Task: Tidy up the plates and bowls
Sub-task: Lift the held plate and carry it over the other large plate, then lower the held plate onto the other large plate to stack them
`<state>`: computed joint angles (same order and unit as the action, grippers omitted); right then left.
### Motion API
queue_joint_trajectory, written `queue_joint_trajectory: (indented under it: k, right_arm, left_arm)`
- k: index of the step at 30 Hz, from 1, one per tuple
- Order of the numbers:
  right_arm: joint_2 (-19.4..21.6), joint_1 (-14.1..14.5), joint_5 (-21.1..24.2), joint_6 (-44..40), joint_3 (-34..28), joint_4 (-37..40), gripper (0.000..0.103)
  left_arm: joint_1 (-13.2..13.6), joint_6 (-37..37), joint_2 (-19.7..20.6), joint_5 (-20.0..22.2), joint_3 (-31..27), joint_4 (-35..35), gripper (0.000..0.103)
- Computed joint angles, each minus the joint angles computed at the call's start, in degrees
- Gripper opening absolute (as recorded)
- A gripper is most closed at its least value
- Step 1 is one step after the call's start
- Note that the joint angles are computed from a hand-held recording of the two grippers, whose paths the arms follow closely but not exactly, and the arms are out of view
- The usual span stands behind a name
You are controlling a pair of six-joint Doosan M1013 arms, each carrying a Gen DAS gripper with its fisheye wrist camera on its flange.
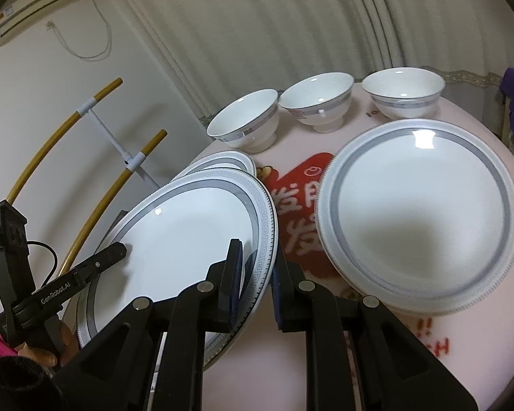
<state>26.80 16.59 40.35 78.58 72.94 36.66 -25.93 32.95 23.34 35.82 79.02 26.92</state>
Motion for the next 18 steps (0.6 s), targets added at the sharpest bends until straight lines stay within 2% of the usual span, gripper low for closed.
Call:
queue_joint_trajectory:
  k: [18]
  right_arm:
    - [6.15, 1.68, 1.43, 3.8, -7.28, -3.16, 0.016]
  left_arm:
    - [4.16, 6.11, 5.1, -0.89, -4.9, -3.99, 0.016]
